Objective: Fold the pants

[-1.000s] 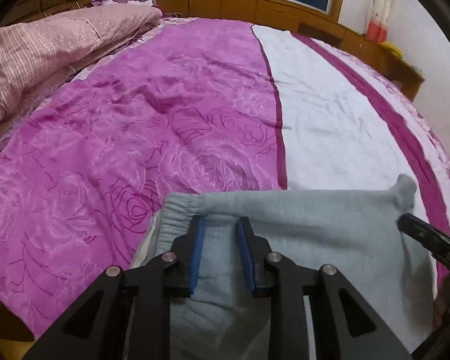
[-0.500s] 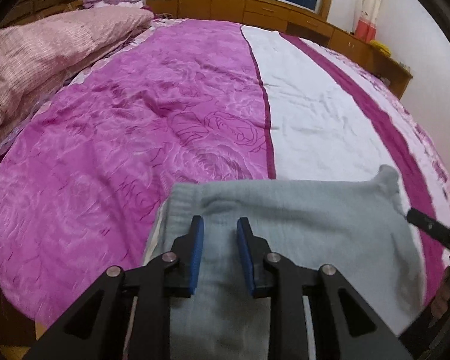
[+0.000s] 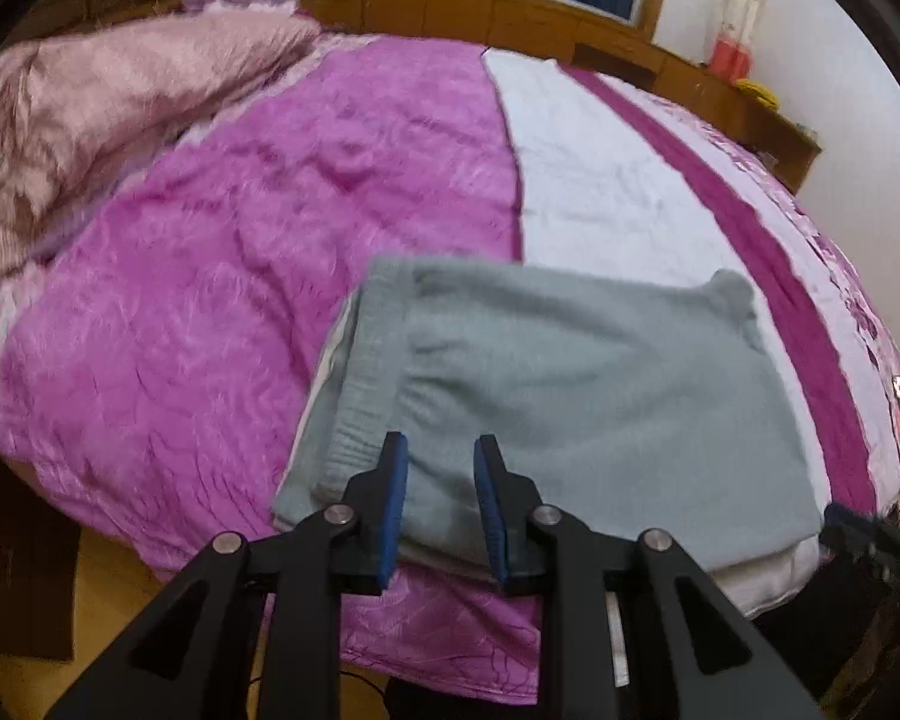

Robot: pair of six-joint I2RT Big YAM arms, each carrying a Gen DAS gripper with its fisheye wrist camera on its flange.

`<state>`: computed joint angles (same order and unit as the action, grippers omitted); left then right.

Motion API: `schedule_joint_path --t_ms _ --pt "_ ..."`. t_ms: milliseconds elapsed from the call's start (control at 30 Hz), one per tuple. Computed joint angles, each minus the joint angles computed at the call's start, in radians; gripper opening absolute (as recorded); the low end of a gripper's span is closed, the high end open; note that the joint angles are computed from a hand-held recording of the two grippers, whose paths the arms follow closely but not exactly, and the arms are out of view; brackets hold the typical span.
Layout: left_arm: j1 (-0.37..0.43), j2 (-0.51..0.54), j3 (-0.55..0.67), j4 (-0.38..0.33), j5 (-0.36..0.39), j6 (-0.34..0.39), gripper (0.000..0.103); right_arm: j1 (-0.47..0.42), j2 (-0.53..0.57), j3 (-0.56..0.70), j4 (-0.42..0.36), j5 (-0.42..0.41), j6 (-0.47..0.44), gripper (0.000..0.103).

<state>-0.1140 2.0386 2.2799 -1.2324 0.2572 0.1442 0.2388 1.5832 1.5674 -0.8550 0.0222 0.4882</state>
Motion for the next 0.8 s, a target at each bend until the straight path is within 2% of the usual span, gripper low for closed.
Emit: schedule_joint_path --t_ms 100,167,333,500,667,800 --pt "0.004 -0.002 -0.026 0.025 0.017 0.000 0.024 0.017 0.012 0.000 -0.002 0.006 0.009 0.036" --pt "-0.002 0.000 -0.029 0.030 -0.007 0.027 0.022 0.021 0.039 0.023 -0.003 0.001 0.034 0.036" --pt "-0.012 -0.001 -0.034 0.039 -0.041 0.054 0.021 0.023 0.061 0.042 0.031 0.052 0.122 0.036" --pt "-0.002 -0.004 -0.045 0.050 -0.012 0.064 0.021 0.041 0.039 0.018 -0.002 0.164 0.087 0.036" --pt "0.004 -0.001 -0.041 0.045 0.008 0.063 0.020 0.020 0.005 -0.029 0.007 0.108 0.106 0.036" --pt "0.010 -0.008 -0.044 0.045 0.030 0.047 0.020 0.016 -0.007 -0.025 -0.023 0.084 0.097 0.036"
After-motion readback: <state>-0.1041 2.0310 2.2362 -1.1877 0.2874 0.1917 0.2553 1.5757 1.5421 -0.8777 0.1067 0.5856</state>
